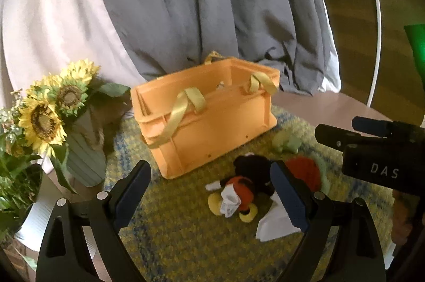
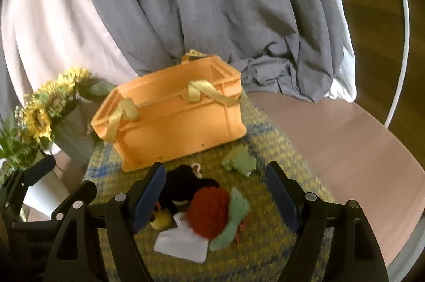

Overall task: Organize soft objects
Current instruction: 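Move both tools back toward the plush toys on the table, then grasp the Mickey plush with the left tool while the right tool grasps the red-green fuzzy plush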

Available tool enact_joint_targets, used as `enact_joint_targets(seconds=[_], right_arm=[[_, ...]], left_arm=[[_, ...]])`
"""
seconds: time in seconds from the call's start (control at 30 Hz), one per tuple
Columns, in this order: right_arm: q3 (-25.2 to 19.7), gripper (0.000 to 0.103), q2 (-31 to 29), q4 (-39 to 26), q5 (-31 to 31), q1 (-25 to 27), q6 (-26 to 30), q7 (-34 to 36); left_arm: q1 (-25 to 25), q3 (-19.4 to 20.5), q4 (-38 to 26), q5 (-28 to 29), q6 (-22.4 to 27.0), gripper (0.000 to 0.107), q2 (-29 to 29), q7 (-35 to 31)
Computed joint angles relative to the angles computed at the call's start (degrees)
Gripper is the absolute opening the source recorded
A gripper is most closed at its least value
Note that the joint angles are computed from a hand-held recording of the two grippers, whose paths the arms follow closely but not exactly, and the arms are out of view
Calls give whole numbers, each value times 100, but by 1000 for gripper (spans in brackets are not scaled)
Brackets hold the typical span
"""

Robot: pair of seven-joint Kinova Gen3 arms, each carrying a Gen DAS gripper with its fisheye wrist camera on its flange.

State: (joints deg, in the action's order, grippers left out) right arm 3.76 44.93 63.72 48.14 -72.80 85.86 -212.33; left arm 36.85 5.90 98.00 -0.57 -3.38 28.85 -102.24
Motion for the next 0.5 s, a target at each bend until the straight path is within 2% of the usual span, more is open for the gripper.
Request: enact_joint_targets(seconds=[0.33, 0.5], right_arm=[[-75, 78, 77, 157, -343, 161, -393, -229], [-82, 78, 128, 245, -468, 241, -627, -260]], left_arm=[[-263, 333, -151, -282, 206, 92, 300, -263], [-430, 555, -313, -388, 277, 88, 520, -418]])
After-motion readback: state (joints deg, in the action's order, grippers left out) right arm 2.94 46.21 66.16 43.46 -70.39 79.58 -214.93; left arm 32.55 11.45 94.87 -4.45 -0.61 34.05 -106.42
